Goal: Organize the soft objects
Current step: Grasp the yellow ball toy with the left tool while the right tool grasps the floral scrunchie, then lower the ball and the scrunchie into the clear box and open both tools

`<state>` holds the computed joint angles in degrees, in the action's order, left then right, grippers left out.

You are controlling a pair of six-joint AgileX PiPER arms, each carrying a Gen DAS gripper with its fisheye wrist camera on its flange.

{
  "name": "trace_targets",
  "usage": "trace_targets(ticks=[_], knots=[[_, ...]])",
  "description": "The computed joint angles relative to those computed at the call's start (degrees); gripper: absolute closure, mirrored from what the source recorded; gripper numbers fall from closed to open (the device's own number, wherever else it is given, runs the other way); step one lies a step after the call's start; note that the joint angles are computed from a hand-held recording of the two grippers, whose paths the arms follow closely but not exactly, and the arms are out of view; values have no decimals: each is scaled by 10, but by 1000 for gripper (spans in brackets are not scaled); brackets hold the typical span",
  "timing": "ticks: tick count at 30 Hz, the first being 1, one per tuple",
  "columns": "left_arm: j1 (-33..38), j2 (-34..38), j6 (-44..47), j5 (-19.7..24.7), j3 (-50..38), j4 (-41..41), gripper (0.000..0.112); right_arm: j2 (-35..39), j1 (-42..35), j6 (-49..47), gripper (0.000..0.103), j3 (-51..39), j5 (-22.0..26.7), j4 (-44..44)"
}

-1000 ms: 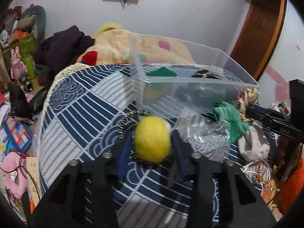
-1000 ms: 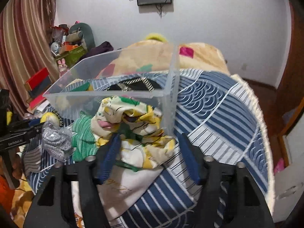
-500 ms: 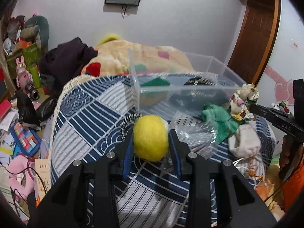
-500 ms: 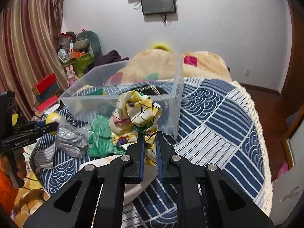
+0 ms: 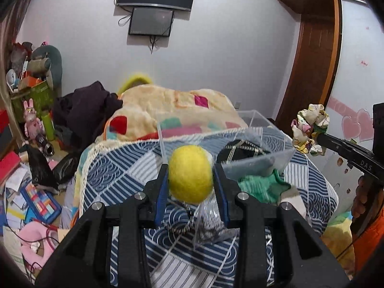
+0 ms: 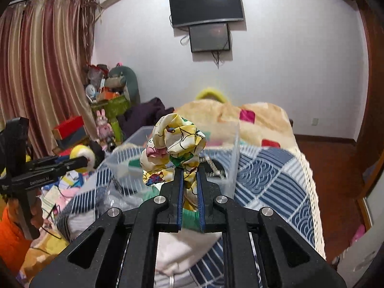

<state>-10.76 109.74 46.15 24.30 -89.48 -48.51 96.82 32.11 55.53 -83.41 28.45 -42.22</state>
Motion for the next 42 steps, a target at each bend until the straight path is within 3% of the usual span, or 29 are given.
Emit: trace_targets(ticks=[5, 13, 24, 28, 31, 36, 38, 40, 42], knots=[[-13, 28, -41, 10, -59, 42, 77, 41, -13, -58, 94, -62, 2, 48], [-36, 119, -158, 66, -201, 148, 77, 119, -21, -149, 94, -165, 29, 127], [-48, 272, -273, 217, -456, 235, 77, 235, -26, -257, 94, -322, 136, 215], [-56, 337, -319, 285, -578, 280, 77, 260, -28, -281, 94, -356, 169, 233], [-59, 360, -339, 308, -621, 301, 77, 269, -26, -284, 94, -367, 183, 233], [-61, 329, -328, 277, -557, 293, 76, 263, -28, -294, 87, -365, 190, 243], [-62, 312, -321, 261, -525, 290, 74, 252, -31, -295, 68, -350, 181, 249], [-63, 284, -308, 234, -474, 285, 67, 231, -30, -274, 58, -319, 158, 234], [-64, 255, -294, 205, -424, 278, 59, 218, -29, -268, 58, -303, 149, 231]])
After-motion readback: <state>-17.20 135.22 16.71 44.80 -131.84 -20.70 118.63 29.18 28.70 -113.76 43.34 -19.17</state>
